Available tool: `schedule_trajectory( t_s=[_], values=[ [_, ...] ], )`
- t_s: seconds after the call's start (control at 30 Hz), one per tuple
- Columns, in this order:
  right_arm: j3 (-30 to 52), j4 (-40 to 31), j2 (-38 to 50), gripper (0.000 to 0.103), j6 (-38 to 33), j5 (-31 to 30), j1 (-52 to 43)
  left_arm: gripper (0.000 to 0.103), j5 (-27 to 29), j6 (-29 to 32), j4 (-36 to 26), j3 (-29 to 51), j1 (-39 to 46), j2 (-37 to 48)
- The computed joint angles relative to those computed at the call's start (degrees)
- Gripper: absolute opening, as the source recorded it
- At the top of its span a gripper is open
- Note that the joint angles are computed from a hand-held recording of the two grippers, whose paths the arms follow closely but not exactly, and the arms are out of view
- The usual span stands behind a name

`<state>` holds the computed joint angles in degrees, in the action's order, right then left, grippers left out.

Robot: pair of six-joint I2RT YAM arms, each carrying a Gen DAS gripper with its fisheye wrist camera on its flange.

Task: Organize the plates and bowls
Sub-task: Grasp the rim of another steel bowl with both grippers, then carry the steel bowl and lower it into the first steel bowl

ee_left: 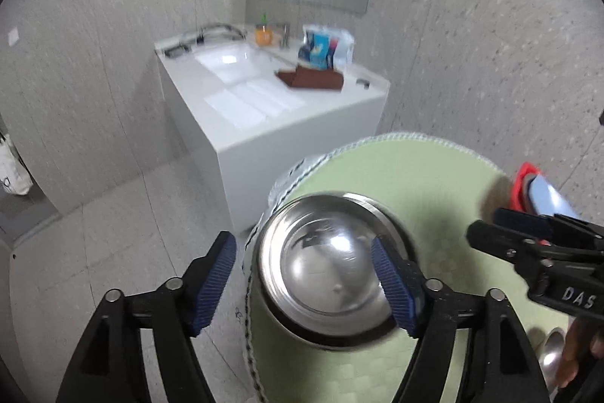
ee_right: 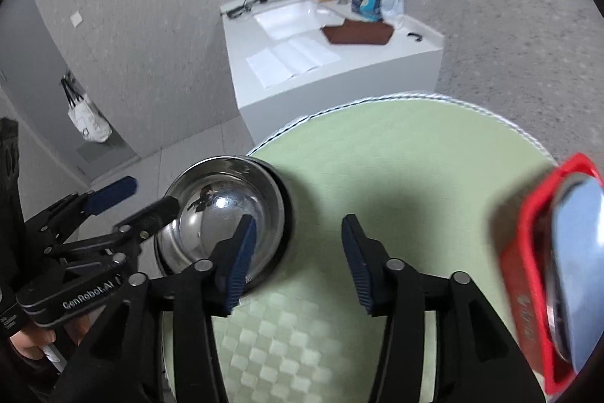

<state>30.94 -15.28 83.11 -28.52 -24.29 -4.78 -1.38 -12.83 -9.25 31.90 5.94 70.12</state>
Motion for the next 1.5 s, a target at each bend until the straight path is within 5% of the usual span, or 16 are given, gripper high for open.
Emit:
schedule_trajectory(
  t_s=[0.23, 0.37, 0.47, 0.73, 0.9, 1.13, 1.27, 1.37, 1.5],
  values=[
    [6.8, -24.2, -8.6, 0.063, -25.0, -13.0, -27.4, 0.084, -20.8, -18.6, -11.0, -2.4, -27.1, -15.8],
    [14.6, -36.5, -4.2, 0.077, -42.6, -17.1, -43.8, 0.093, -33.8, -35.5, -16.7, 0.5, -48.4, -12.0],
    [21.5, -43.3, 2.7, 0.077, -53.6, -17.3, -54.2, 0.093, -37.3, -44.8, -17.3, 3.3, -59.2, -4.0],
    [30.3, -40.9, 19.7, 0.077, -62.5, -9.6, -65.9, 0.093, -33.8, -55.3, -14.3, 13.1, -70.5, 18.5],
    [31.9, -37.8, 27.8, 0.077, -62.9, -3.8, -67.3, 0.088, -29.1, -54.1, -11.8, 16.4, -68.6, 25.5],
    [33.5, -36.9, 35.2, 0.065, -62.4, 2.0, -66.9, 0.045, -18.9, -48.0, -6.6, 20.6, -62.7, 33.7],
    [35.1, -38.2, 37.2, 0.036, -60.9, 3.1, -65.6, 0.016, -14.1, -44.2, -1.7, 19.9, -59.6, 34.9],
    [35.7, -38.3, 38.5, 0.018, -60.2, 4.0, -65.4, 0.011, -15.0, -42.5, -1.3, 18.7, -59.6, 33.4],
    [35.0, -38.1, 37.4, 0.015, -59.7, 3.6, -65.4, 0.010, -15.1, -41.8, 0.6, 16.3, -59.9, 31.5]
  ],
)
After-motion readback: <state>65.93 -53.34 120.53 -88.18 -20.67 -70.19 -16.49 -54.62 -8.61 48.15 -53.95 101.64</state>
